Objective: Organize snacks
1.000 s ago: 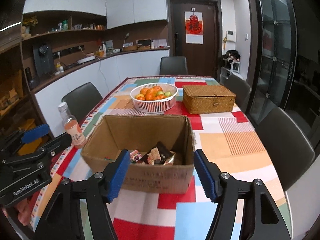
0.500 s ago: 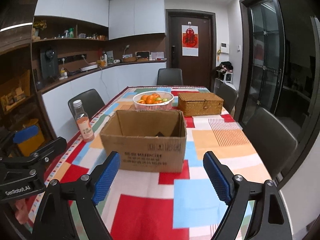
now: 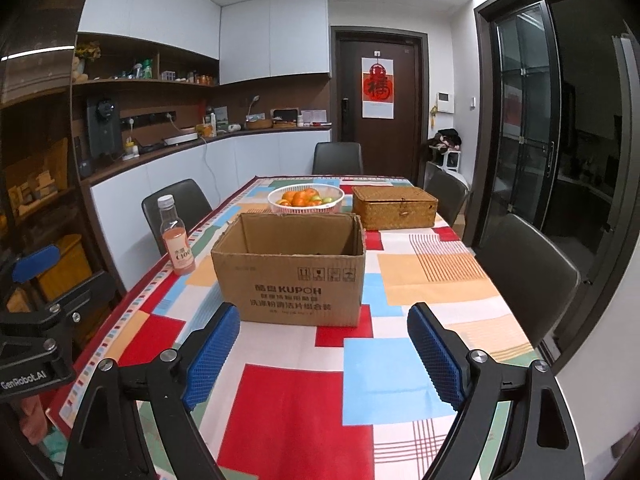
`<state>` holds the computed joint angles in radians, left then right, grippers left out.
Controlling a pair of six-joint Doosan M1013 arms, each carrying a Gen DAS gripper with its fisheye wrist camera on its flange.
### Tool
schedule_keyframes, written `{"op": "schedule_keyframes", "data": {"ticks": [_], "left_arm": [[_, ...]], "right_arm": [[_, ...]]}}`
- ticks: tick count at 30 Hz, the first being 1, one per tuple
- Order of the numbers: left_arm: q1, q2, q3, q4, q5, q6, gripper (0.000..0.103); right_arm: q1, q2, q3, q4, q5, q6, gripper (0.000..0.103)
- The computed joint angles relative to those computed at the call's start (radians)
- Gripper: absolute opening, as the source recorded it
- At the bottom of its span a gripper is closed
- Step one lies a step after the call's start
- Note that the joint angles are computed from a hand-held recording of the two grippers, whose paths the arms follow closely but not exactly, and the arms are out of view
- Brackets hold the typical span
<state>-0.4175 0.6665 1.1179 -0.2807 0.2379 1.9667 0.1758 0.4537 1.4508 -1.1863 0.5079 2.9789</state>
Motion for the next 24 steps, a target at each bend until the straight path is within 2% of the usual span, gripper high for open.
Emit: {"op": "schedule_keyframes", "data": {"ticks": [5, 12, 15, 24], "left_arm": [[-0.003, -0.009, 0.019, 0.033, -0.013, -0.021, 0.103], [0.000, -0.022, 0.042, -0.067, -0.039, 0.071, 0.103], [-0.003, -0.026, 0.049, -0.015, -0.055, 0.024, 0.103], [-0.003, -0.027, 0.050, -0.029, -0.048, 0.038, 0.103]], "right_arm": [[0.002, -0.007, 0.016, 0.013, -0.003, -0.006, 0.087], [0.012, -0.013, 0.031, -0.037, 0.020, 0.034, 0.087], [0.014, -0.015, 0.034, -0.051, 0.020, 0.043, 0.087], [0.014, -0.019, 0.039, -0.061, 0.012, 0.054, 0.087]]}}
